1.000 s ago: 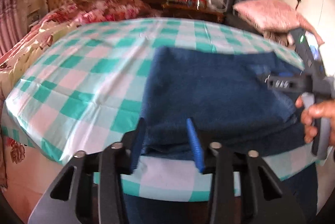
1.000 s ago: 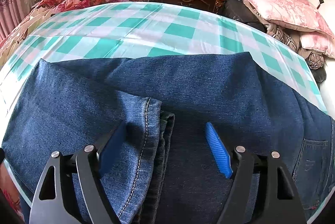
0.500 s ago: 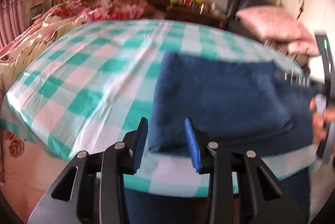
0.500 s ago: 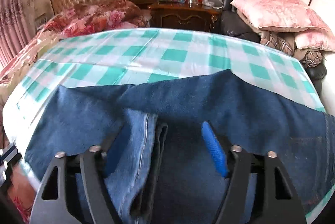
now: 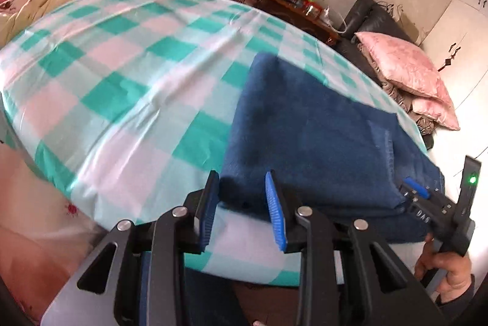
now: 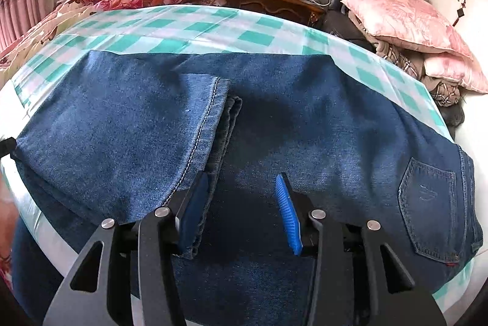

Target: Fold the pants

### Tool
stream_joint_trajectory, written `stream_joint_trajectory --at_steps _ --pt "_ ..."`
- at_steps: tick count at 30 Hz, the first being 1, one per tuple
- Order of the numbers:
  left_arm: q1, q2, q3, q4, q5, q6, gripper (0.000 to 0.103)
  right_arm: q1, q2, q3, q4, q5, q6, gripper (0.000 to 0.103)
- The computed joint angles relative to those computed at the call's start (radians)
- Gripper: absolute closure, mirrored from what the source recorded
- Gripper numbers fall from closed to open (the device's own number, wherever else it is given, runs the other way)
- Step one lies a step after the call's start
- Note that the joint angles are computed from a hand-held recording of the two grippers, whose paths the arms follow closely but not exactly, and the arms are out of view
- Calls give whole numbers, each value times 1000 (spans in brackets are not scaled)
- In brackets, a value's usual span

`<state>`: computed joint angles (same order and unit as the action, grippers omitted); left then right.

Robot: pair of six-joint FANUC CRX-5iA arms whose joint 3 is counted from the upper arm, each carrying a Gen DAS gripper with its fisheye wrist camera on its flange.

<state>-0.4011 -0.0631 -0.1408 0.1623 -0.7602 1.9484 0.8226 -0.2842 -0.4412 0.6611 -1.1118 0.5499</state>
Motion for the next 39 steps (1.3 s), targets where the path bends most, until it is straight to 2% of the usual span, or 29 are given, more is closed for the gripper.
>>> stream_joint_trajectory --at_steps 2,5,7,9,11,13,17,19,20,21,23,25,26,27,28,30,33,34,37,39 --pt "10 -3 -28 37 13 -18 68 -4 -1 2 -10 2 5 60" --pt "32 -19 -78 125 56 -85 68 -11 12 16 -13 -8 19 50" --pt "40 -13 -83 161 50 -129 78 -18 23 41 -36 -30 36 47" --pt "40 -19 -92 170 59 -143 81 -31 44 91 -74 -71 49 47" --pt "44 -28 -114 203 80 -164 82 -30 56 118 -42 -81 28 46" --pt "46 -33 -132 228 99 -180 83 -38 92 183 -45 -53 67 47" --pt "45 -39 -145 239 114 -188 84 -58 244 398 -154 23 216 47" --pt "45 -45 -158 255 128 -188 85 -80 372 554 -279 29 333 62" --pt "45 -46 -160 255 131 -186 85 -93 425 622 -348 25 381 65" --pt "44 -48 -163 258 136 -185 85 -105 481 685 -405 20 420 73" --pt "44 -56 -174 269 143 -188 85 -105 558 742 -403 12 429 75" --pt "45 -60 -187 292 151 -207 79 -98 604 768 -378 -7 421 75" --pt "47 -62 -197 314 157 -228 75 -94 601 744 -349 23 397 75" --pt "50 -66 -216 355 168 -266 66 -88 602 741 -333 22 394 75" --pt "52 -70 -238 404 180 -306 63 -78 600 730 -304 21 388 75" --pt "50 -82 -269 455 207 -338 62 -65 590 693 -255 41 374 75" --pt "53 -80 -281 501 211 -353 66 -56 576 649 -207 73 334 72" --pt "55 -78 -280 503 206 -348 72 -55 578 644 -196 79 324 71" --pt "58 -77 -274 482 199 -327 81 -46 578 624 -146 82 290 67" --pt "60 -84 -300 546 210 -373 87 -43 583 628 -137 74 289 67"
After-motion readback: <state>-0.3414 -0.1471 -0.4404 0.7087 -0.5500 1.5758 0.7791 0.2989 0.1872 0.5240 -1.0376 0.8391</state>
